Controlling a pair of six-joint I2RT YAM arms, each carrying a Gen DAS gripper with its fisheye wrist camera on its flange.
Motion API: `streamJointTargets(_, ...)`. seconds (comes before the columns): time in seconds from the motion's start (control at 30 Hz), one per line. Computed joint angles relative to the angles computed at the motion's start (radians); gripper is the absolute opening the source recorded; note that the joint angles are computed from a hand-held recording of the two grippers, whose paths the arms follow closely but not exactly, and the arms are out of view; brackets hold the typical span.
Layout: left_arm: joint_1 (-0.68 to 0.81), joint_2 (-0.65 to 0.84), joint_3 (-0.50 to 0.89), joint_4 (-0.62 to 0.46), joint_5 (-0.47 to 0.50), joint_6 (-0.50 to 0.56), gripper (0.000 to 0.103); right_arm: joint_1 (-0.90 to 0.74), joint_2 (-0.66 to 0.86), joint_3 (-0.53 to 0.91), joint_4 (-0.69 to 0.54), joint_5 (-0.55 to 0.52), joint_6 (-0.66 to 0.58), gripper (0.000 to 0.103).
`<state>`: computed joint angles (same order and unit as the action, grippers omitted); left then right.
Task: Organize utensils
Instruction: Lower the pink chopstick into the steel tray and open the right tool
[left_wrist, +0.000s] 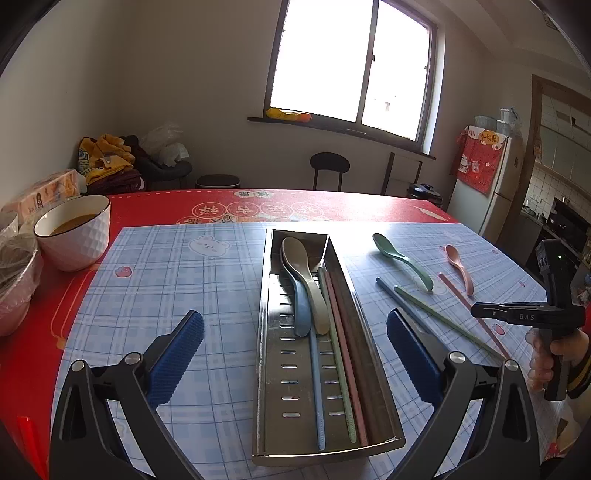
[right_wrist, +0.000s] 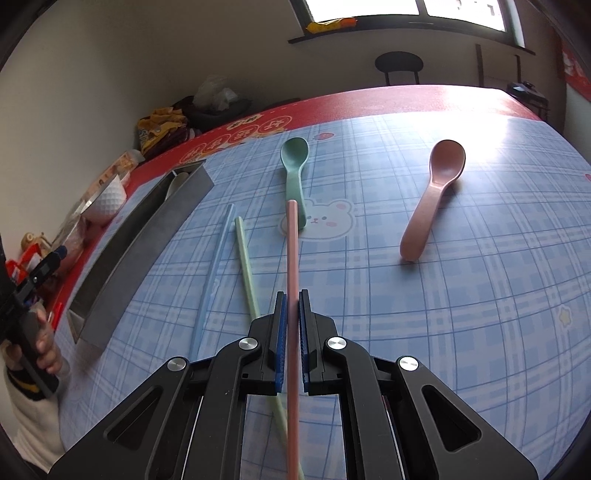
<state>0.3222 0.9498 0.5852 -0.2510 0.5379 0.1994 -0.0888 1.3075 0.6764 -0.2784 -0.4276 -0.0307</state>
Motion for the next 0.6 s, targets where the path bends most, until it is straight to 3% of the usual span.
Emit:
streamJointTargets(0.17, -0.029, -0.016, -0.011, 0.001, -0.039, -0.005, 0.097, 0.054, -0.003, 0.052, 0.014, -0.07, 0.156, 0.006)
streamJointTargets(0.37, 0.015, -0.01, -0.007, 0.014, -0.014, -0.036, 0.097, 0.257, 0.115, 0.158, 0.063, -0.039, 0.374, 0.006)
streamJointTargets(0.6, 0.118, 0.058, 0.027, 0.027, 0.047, -0.111, 0.097, 0.417, 0.201, 0.263, 0.112, 0.025, 0.473, 0.006)
